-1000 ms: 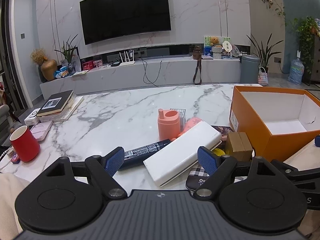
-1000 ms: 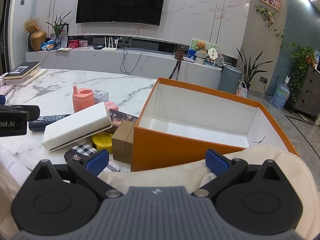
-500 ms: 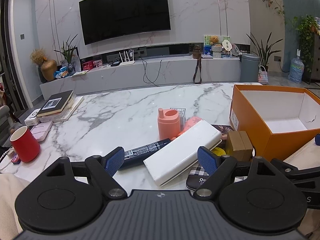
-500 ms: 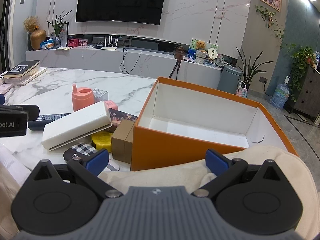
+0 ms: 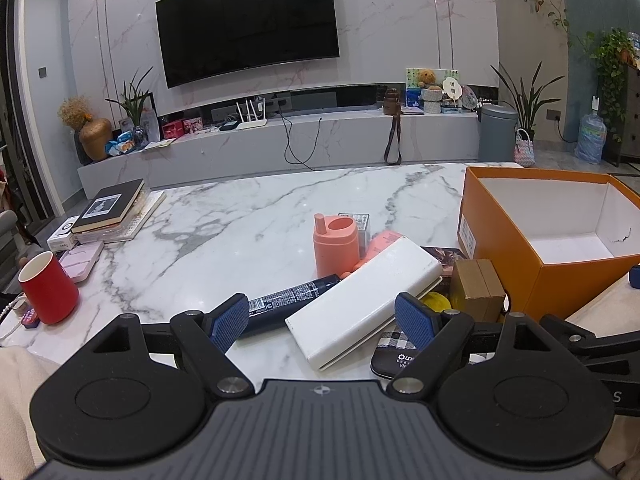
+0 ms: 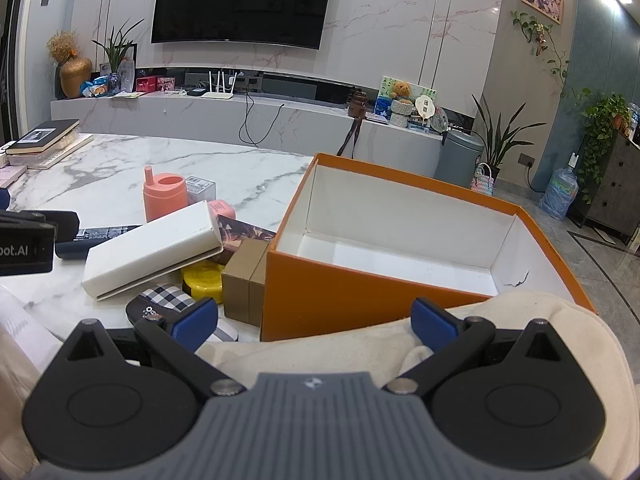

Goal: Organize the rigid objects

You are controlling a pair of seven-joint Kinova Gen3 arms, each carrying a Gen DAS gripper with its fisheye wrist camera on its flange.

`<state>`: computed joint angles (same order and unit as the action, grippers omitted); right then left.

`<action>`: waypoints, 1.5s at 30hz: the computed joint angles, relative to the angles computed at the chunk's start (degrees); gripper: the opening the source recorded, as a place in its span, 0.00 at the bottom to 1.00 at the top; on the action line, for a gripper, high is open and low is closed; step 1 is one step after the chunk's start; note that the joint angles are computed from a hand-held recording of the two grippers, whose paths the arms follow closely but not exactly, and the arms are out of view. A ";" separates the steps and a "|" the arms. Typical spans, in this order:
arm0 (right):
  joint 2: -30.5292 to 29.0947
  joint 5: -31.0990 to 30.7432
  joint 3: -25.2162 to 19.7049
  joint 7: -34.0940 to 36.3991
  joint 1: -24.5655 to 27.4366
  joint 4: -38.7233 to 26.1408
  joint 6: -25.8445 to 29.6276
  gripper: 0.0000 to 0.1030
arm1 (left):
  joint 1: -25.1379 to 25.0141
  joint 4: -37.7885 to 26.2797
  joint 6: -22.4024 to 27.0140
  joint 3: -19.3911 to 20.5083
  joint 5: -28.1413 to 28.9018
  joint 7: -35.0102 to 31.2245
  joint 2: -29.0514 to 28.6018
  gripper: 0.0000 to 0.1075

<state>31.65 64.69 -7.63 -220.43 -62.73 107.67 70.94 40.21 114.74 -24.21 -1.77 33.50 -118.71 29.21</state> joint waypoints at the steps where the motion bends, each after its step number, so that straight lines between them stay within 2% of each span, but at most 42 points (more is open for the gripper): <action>1: -0.11 0.13 -0.11 -0.18 0.09 0.15 -0.12 0.98 | -0.33 -0.04 0.43 0.23 -0.27 0.11 -0.05 0.89; 3: -0.46 0.58 -1.41 -0.38 1.25 0.39 -0.15 0.98 | -0.71 -0.53 2.46 -0.01 -1.16 0.54 -0.19 0.85; 5: -0.80 1.69 -3.61 -0.63 3.70 0.88 -0.59 0.98 | -0.89 -1.08 5.61 -0.90 -5.31 3.38 -0.33 0.82; 7: -1.92 1.64 -1.97 -0.20 3.04 1.50 -2.68 0.96 | -0.75 -2.40 10.27 -2.08 -8.81 5.44 -0.57 0.80; 8: -2.33 1.83 -0.74 -0.09 2.55 1.89 -4.26 0.90 | -1.83 -3.15 12.60 -1.18 -9.63 5.09 -0.80 0.79; 9: -3.00 1.93 0.65 0.24 2.12 2.60 -6.27 0.81 | -3.83 -4.24 14.93 0.78 -10.03 4.13 -0.82 0.77; 12: -4.89 1.55 5.08 1.75 0.89 4.08 -13.26 0.72 | -11.79 -7.07 21.92 8.60 -15.37 6.20 -1.12 0.76; 13: -5.30 1.53 6.42 1.89 0.35 4.57 -15.03 0.70 | -14.45 -8.26 24.25 11.25 -17.00 6.91 -1.01 0.73; 14: -5.80 2.05 6.73 1.90 0.57 5.10 -16.54 0.62 | -17.10 -9.47 26.58 13.91 -18.58 6.81 -0.67 0.72; 15: -6.60 3.15 6.25 1.81 1.84 5.93 -18.87 0.55 | -19.60 -10.92 28.91 16.56 -20.34 5.79 0.04 0.71; 17: -8.16 5.22 2.98 1.71 6.79 7.08 -23.53 0.53 | -23.98 -14.09 33.57 21.52 -24.85 4.71 1.39 0.71; 19: -9.10 4.91 -0.16 5.13 12.09 6.93 -28.19 0.51 | -25.60 -18.01 38.23 23.62 -27.38 1.73 3.07 0.70; 21: -9.36 4.71 -3.08 9.79 17.40 6.79 -32.85 0.49 | -24.67 -22.21 42.89 22.48 -28.75 -0.62 4.45 0.71; 22: -9.04 4.78 -4.72 12.12 20.06 6.33 -34.66 0.48 | -23.29 -24.39 45.22 20.79 -29.59 -1.08 5.00 0.75; 24: -7.92 4.67 -8.83 16.78 25.37 5.01 -36.31 0.48 | -19.99 -29.38 49.88 17.47 -31.61 -2.14 6.74 0.81; 27: -6.47 1.71 -13.29 23.77 31.66 3.09 -38.91 0.45 | -17.18 -37.30 56.87 14.48 -33.35 -2.45 10.87 0.81; 28: -6.20 -0.10 -12.98 26.10 32.18 2.60 -40.08 0.44 | -16.55 -39.96 59.20 13.83 -33.62 -2.77 12.38 0.81; 30: -5.35 -4.55 -12.42 30.76 33.37 1.44 -42.20 0.31 | -14.33 -44.26 62.01 11.52 -35.02 -2.15 14.98 0.81; 32: -5.24 -8.83 -8.41 33.75 31.56 1.24 -44.97 0.26 | -13.03 -46.79 63.20 10.29 -36.37 -2.24 16.74 0.81; 35: -4.77 -13.35 -3.15 36.47 29.29 0.93 -47.91 0.26 | -12.25 -49.89 64.98 10.06 -38.02 -4.61 19.02 0.83; 38: -4.25 -16.28 -2.53 39.37 30.45 0.69 -50.26 0.29 | -12.74 -52.39 66.56 10.78 -37.95 -7.64 21.00 0.83; 45: -3.38 -18.64 3.80 43.18 25.30 -0.12 -51.45 0.34 | -12.11 -56.31 68.09 9.32 -36.42 -6.97 24.10 0.81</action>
<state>28.28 46.05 -3.83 -177.24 -37.43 107.55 19.49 28.10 58.42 43.88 7.56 -2.92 -125.68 53.31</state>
